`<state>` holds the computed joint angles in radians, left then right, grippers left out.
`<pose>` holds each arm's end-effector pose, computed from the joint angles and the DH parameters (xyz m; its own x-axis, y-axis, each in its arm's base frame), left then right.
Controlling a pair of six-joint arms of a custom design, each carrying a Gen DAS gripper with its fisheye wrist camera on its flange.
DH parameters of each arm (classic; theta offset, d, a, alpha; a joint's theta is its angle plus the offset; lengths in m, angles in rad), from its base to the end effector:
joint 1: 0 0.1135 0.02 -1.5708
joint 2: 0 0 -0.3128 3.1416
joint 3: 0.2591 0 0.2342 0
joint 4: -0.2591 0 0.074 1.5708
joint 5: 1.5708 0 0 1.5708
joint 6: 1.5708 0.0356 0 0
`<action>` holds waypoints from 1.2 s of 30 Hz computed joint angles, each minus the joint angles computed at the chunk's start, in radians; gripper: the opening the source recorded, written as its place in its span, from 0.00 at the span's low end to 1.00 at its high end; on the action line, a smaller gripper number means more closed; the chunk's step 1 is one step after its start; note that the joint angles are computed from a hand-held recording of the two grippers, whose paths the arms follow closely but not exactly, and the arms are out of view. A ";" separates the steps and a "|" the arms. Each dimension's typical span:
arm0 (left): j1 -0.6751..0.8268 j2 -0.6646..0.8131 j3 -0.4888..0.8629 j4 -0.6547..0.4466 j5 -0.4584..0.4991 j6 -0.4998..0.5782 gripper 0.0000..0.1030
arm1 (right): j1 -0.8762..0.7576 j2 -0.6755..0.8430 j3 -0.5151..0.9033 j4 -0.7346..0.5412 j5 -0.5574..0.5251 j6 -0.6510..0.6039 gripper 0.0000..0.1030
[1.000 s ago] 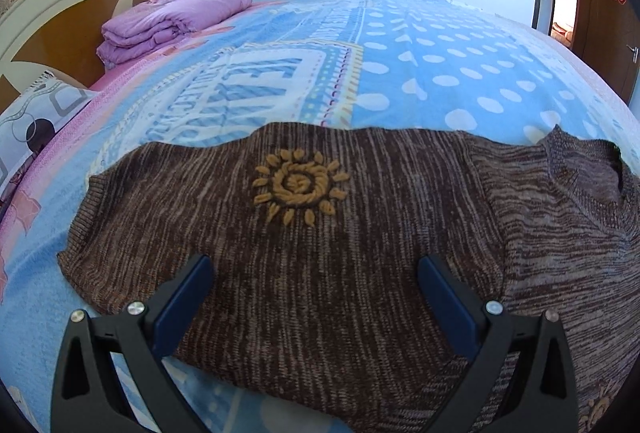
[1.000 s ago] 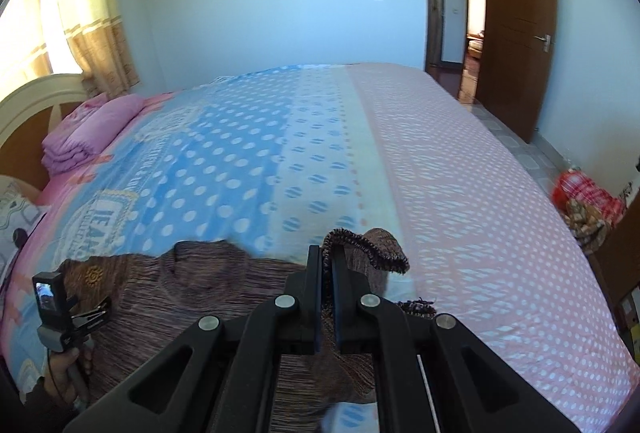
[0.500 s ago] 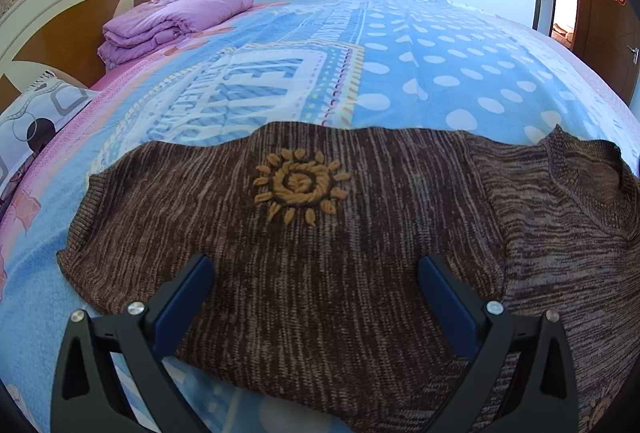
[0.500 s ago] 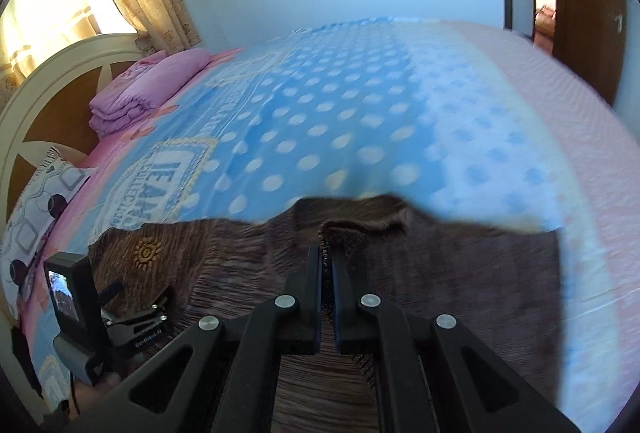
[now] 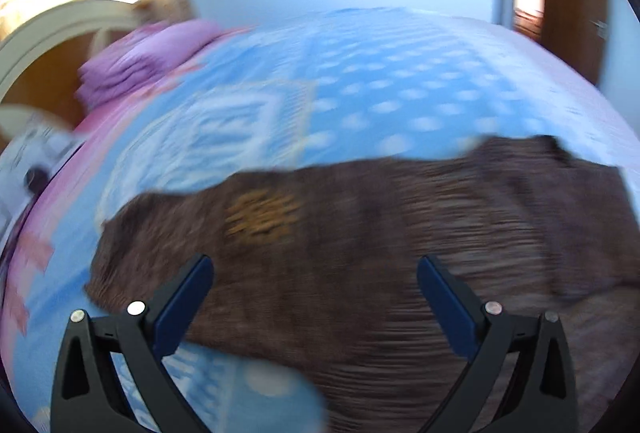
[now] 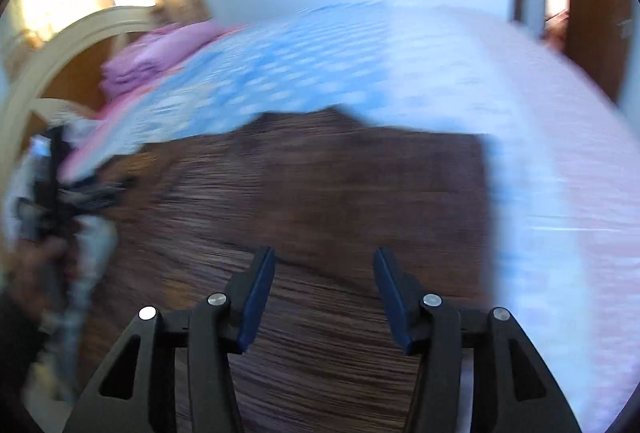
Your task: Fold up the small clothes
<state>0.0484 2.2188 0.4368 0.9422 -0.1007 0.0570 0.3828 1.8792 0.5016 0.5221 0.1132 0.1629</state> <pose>0.2926 0.0178 0.0475 -0.7490 0.0205 -0.6623 -0.0726 0.9910 0.1128 0.2696 0.1042 0.1183 -0.7400 -0.1243 -0.6610 -0.1848 0.9825 0.0222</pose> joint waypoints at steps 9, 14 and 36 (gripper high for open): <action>-0.383 0.084 0.200 -0.214 -0.169 -0.144 1.00 | -0.150 0.086 -0.185 0.351 -0.056 0.011 0.51; -0.442 0.192 0.238 -0.140 -0.305 -0.136 1.00 | -0.304 0.076 -0.242 0.379 -0.078 -0.025 0.51; -0.381 0.179 0.185 -0.109 -0.326 -0.186 1.00 | -0.008 0.241 0.165 0.003 -0.115 0.015 0.52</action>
